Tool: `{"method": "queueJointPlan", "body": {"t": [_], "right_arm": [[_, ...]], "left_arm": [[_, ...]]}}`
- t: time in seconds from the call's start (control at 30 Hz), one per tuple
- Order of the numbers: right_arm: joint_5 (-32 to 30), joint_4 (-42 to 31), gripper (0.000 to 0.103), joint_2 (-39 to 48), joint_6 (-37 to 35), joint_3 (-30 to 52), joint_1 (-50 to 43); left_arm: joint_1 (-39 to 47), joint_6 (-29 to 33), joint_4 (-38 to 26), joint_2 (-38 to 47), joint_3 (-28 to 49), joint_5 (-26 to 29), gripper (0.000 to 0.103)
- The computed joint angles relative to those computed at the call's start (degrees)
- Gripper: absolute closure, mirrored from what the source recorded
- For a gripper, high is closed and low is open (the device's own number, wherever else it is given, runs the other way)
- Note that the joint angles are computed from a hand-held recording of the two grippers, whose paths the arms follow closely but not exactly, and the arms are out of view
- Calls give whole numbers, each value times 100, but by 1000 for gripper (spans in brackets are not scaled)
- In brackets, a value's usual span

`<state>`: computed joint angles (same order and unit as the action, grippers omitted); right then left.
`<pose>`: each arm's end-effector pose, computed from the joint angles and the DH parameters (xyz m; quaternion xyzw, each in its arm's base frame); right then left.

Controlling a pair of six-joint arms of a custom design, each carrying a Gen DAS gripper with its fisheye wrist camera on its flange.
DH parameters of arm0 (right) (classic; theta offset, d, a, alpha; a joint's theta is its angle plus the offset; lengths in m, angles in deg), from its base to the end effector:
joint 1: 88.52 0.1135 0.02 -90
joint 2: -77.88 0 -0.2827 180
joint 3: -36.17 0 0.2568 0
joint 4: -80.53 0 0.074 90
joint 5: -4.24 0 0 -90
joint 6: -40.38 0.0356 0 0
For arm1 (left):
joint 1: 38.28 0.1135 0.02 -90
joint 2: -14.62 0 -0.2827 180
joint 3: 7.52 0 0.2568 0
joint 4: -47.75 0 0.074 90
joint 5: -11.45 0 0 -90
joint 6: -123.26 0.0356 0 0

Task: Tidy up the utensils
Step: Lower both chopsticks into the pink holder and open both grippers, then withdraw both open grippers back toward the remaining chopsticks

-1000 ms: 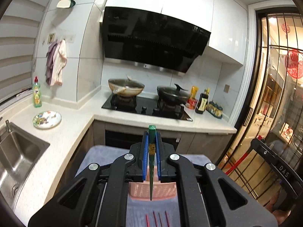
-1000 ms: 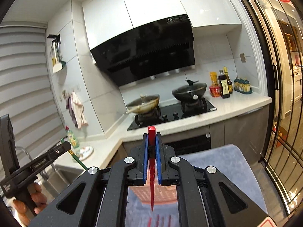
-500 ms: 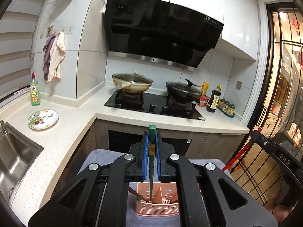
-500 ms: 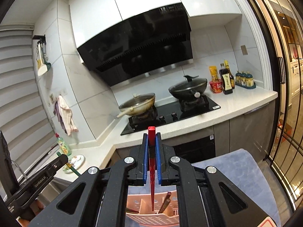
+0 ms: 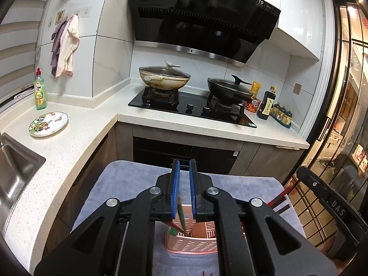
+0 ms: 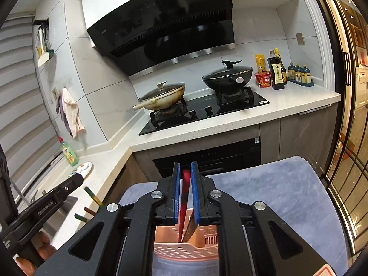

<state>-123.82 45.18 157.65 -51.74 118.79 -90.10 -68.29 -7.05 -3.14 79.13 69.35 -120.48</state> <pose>0.3128 0.0133 0.3497 -0.1607 0.8281 0.2710 0.4637 0.2092 -0.0933 0.3611 -0.2302 0.8238 0.0300 0.5171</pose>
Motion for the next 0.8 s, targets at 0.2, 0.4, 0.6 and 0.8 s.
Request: {"method": "queueJointPlan", "body": {"t": [0.2, 0.4, 0.6, 0.8], "right_arm": [[-270, -212, 89, -265, -79, -47, -222], [-805, -668, 81, -799, -544, -314, -761], [-1286, -1609, 81, -1370, -1633, -809, -1511], [-1680, -3182, 81, -1637, -3545, -1219, -2512]], "left_arm": [[-309, -362, -383, -137, 9, -260, 84], [-1052, -1060, -1189, -335, 32, -819, 80], [-2128, -2682, -2626, -331, 55, -1363, 80], [-3410, -5067, -4480, 132, 44, -1588, 80]]}}
